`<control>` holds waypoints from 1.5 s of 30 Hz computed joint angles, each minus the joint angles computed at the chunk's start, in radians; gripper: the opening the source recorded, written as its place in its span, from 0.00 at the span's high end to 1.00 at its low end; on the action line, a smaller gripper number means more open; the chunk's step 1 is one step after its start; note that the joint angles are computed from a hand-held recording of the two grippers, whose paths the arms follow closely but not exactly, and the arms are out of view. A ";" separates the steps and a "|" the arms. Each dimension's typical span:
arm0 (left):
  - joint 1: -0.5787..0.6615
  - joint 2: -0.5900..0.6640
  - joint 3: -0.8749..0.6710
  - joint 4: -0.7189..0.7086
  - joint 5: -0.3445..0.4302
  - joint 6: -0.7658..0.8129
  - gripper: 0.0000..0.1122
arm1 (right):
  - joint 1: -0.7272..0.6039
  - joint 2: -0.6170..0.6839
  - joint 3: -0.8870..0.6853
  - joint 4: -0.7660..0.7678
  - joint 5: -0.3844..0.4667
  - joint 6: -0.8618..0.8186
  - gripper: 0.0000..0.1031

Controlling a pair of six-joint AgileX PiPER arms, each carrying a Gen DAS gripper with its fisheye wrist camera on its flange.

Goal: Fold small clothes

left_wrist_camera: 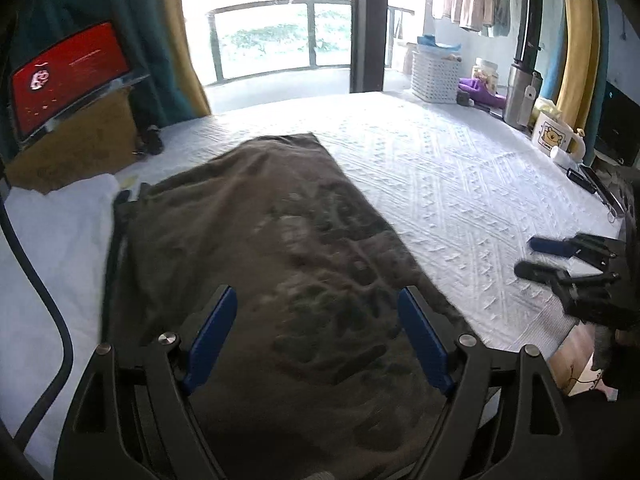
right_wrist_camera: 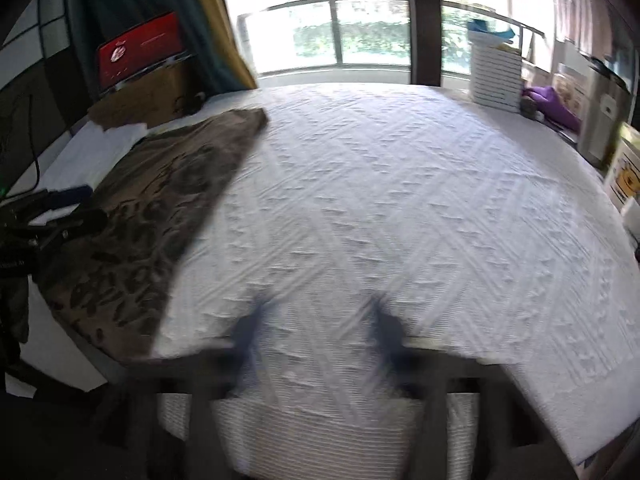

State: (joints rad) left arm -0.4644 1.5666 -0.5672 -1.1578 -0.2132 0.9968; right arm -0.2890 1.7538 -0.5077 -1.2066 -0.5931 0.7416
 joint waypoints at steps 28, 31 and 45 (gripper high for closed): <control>-0.248 -0.169 -0.065 -0.244 -0.164 0.178 0.16 | -0.319 -0.235 -0.021 -0.258 -0.125 0.176 0.06; -0.256 -0.217 -0.049 -0.243 -0.170 0.170 0.16 | -0.339 -0.285 -0.004 -0.282 -0.142 0.196 0.06; -0.361 -0.366 0.005 -0.275 -0.295 0.204 0.16 | -0.425 -0.525 0.044 -0.384 -0.226 0.322 0.06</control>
State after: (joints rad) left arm -0.8258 1.2011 -0.5617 -1.4329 -0.5078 1.2003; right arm -0.7138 1.2292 -0.4641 -1.5907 -0.8193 1.0632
